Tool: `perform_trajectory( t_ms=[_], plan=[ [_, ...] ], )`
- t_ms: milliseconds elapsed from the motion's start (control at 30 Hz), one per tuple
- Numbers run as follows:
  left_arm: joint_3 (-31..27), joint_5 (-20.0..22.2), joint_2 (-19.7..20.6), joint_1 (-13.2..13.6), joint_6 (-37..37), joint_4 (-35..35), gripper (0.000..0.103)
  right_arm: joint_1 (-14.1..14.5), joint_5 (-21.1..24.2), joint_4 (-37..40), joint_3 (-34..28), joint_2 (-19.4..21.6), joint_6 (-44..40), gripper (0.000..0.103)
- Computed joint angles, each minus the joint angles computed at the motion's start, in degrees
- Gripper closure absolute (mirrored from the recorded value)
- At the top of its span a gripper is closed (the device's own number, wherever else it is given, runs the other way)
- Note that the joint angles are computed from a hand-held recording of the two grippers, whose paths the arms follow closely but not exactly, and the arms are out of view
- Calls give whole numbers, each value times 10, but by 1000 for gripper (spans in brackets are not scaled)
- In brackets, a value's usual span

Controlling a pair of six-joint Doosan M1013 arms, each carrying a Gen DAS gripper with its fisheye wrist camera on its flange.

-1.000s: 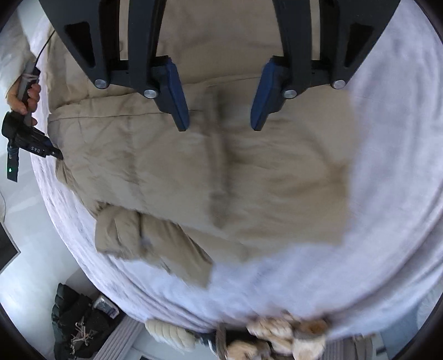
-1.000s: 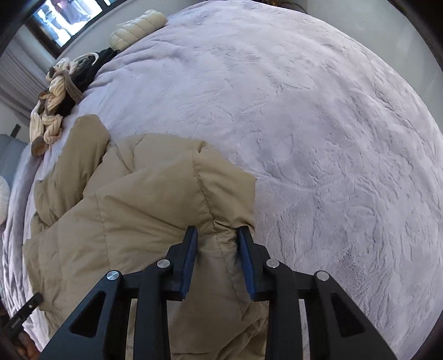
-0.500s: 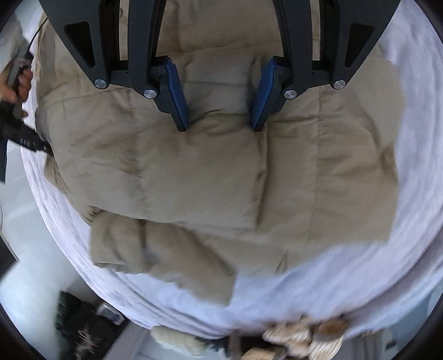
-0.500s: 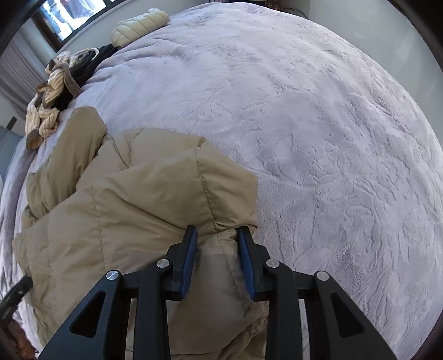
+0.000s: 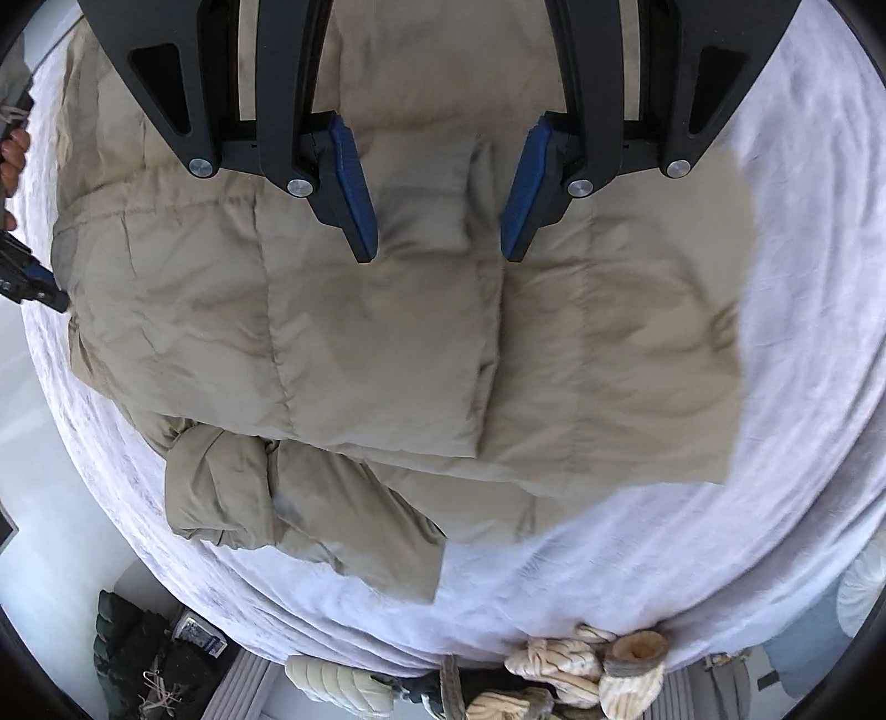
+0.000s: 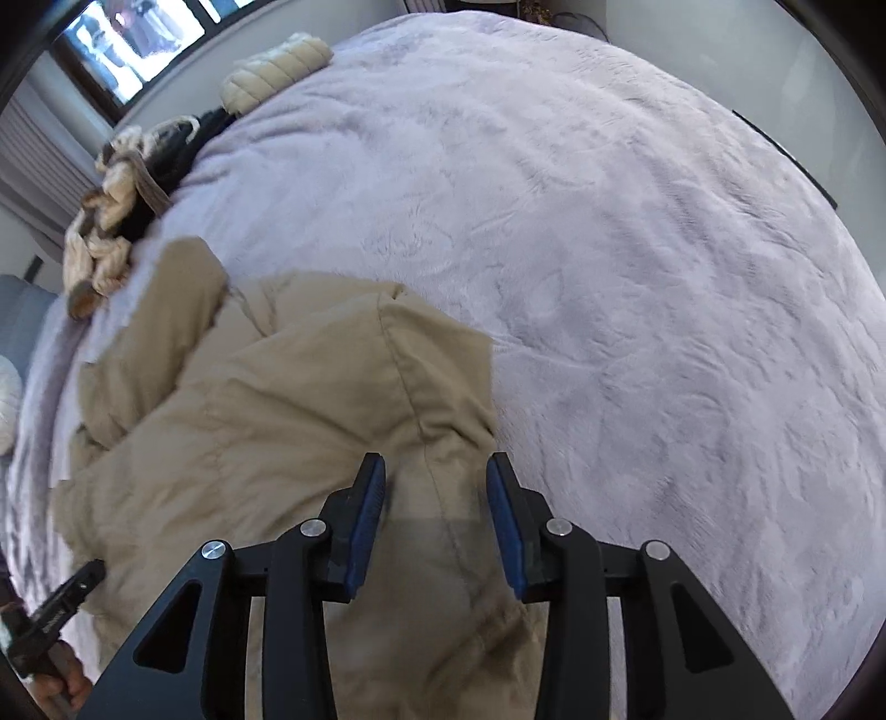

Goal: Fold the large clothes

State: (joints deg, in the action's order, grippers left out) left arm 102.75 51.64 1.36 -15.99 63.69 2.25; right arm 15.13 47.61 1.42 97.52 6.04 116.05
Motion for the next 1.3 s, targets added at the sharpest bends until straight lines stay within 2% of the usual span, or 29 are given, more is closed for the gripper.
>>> perform_trajectory(
  t_ms=[100, 167, 200, 233, 267, 333, 533, 567, 600, 633, 700, 767, 1033, 1200, 1300],
  plan=[
    [2, 32, -15, -17, -31, 34, 55, -11, 5, 51, 18, -26, -33, 46],
    [9, 46, -30, -26, -47, 46, 54, -17, 13, 81, 28, -38, -56, 42],
    [11, 52, -34, -28, -53, 45, 48, -21, 21, 99, 35, -47, -71, 42],
    [17, 57, -42, -34, -67, 47, 26, -24, 28, 111, 40, -53, -80, 41],
    [22, 57, -49, -41, -85, 56, 13, -26, 34, 124, 47, -60, -89, 39],
    [32, 58, -64, -53, -115, 76, 13, -32, 44, 149, 59, -72, -105, 35],
    [52, 92, -89, -88, -185, 90, 13, -47, 67, 201, 90, -99, -140, 34],
    [53, 100, -92, -95, -193, 94, 12, -49, 69, 207, 95, -104, -144, 32],
    [55, 106, -96, -102, -201, 96, 5, -50, 71, 215, 100, -109, -147, 27],
    [57, 112, -101, -109, -208, 101, 0, -52, 71, 222, 105, -113, -150, 26],
    [58, 118, -104, -116, -211, 105, 0, -52, 76, 235, 116, -123, -150, 26],
    [63, 127, -113, -124, -213, 111, 0, -51, 78, 248, 127, -133, -146, 15],
    [97, 135, -152, -128, -195, 98, 0, -38, 68, 270, 179, -188, -93, 13],
    [126, 140, -186, -123, -188, 78, 0, -4, 49, 248, 205, -225, -37, 13],
    [145, 145, -214, -117, -183, 66, 0, 20, 21, 228, 221, -249, 10, 13]
  ],
)
